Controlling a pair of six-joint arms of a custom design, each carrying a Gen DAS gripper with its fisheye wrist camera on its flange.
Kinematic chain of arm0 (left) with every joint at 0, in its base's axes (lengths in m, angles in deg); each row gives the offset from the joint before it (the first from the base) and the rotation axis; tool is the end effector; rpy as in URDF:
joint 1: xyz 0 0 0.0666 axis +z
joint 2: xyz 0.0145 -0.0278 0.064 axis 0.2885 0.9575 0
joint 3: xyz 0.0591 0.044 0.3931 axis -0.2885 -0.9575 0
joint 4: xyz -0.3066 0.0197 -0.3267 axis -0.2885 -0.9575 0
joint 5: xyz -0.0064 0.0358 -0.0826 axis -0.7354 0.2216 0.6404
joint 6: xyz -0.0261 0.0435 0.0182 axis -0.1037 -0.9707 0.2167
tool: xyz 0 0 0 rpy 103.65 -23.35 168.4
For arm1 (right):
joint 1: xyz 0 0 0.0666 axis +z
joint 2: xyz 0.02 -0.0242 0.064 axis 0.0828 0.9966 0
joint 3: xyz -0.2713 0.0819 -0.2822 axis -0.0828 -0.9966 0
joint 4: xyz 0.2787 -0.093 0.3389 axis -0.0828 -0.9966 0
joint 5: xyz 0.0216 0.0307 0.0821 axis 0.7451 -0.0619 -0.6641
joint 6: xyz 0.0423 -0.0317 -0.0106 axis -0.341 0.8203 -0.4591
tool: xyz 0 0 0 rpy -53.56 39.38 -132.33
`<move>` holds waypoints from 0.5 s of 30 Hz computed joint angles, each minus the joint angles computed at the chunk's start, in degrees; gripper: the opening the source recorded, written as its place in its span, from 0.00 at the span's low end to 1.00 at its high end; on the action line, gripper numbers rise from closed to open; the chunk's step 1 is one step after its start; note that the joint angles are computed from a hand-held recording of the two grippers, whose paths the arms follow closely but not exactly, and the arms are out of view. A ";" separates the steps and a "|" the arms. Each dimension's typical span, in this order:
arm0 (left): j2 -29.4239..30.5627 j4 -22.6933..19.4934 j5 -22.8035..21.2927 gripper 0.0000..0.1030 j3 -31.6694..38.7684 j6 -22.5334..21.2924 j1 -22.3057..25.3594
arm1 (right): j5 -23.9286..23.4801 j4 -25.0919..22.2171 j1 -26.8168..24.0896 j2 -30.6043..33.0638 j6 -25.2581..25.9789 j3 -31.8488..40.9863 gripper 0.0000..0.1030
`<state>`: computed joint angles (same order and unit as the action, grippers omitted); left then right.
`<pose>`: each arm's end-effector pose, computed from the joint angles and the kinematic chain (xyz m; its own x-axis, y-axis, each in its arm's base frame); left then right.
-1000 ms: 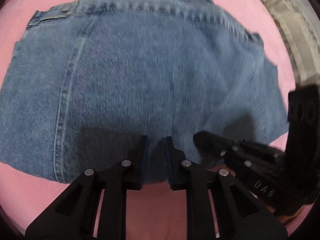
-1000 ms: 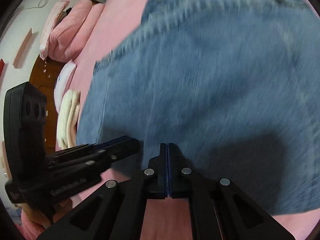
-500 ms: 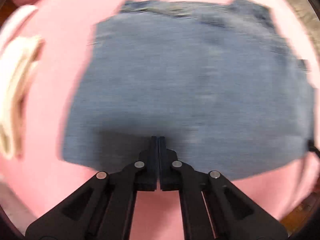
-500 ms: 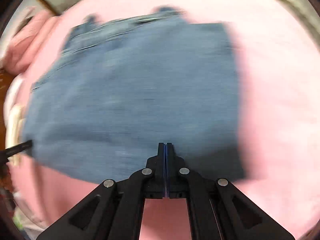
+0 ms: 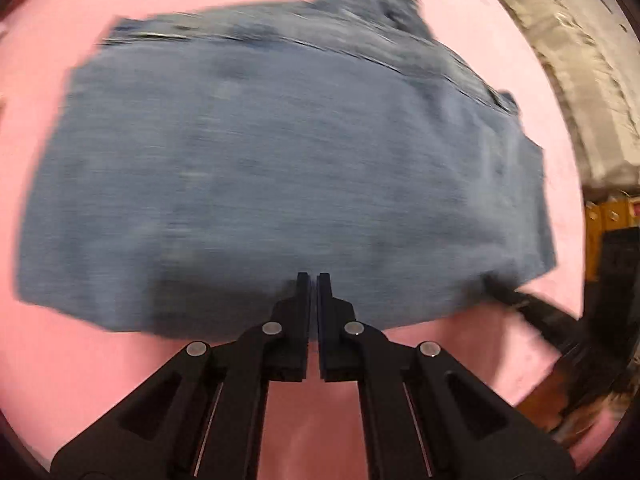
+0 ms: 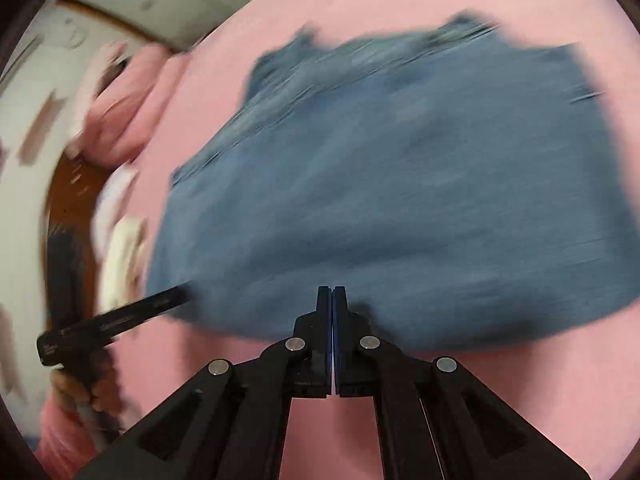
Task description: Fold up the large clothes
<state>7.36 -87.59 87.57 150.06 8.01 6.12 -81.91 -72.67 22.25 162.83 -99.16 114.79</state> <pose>0.5685 -0.1161 0.4887 -0.9612 -0.2374 -0.1403 -0.1823 0.9289 -0.3224 0.6414 0.2202 0.3964 -0.9768 -0.1016 -0.1884 -0.1882 0.8269 0.5299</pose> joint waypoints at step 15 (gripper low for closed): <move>17.66 11.49 3.43 0.01 17.51 11.51 4.31 | -3.53 12.98 -0.68 13.99 -11.82 9.97 0.00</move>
<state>25.01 -76.10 91.00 167.57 19.53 10.43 -85.44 -59.69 21.58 176.82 -110.98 124.76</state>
